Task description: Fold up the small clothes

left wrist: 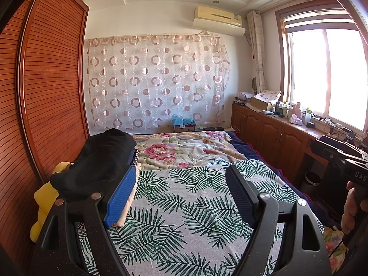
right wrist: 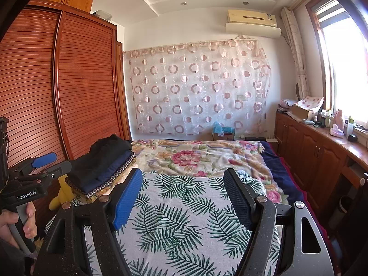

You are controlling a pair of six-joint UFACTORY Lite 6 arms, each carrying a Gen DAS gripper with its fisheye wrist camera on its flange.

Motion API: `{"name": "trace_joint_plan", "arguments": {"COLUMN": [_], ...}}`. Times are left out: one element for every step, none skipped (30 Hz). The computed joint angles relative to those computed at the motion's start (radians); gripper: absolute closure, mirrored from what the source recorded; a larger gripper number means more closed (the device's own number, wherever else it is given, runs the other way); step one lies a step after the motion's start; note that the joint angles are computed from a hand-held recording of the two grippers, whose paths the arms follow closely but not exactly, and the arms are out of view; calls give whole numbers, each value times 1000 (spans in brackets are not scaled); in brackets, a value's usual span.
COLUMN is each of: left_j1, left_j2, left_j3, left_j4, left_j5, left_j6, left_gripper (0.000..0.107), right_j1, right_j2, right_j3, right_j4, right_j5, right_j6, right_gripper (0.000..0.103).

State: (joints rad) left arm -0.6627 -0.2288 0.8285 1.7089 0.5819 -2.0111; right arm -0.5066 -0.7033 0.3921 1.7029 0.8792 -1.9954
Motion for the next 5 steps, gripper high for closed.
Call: {"name": "trace_joint_plan", "arguments": {"left_j1": [0, 0, -1, -1, -2], "left_j2": [0, -1, 0, 0, 1], "left_j3": [0, -1, -1, -1, -1], "left_j4": [0, 2, 3, 3, 3], "left_j5": [0, -1, 0, 1, 3], "left_j6": [-1, -2, -2, -2, -3], "left_gripper": [26, 26, 26, 26, 26], "right_j1": [-2, -6, -6, -7, -7], "right_j2": [1, 3, 3, 2, 0], "right_j3": [0, 1, 1, 2, 2], "right_j4": [0, -3, -3, -3, -3], "right_j5": [2, 7, 7, 7, 7], "right_j6": [0, 0, 0, 0, 1], "right_gripper": [28, 28, 28, 28, 28]}}
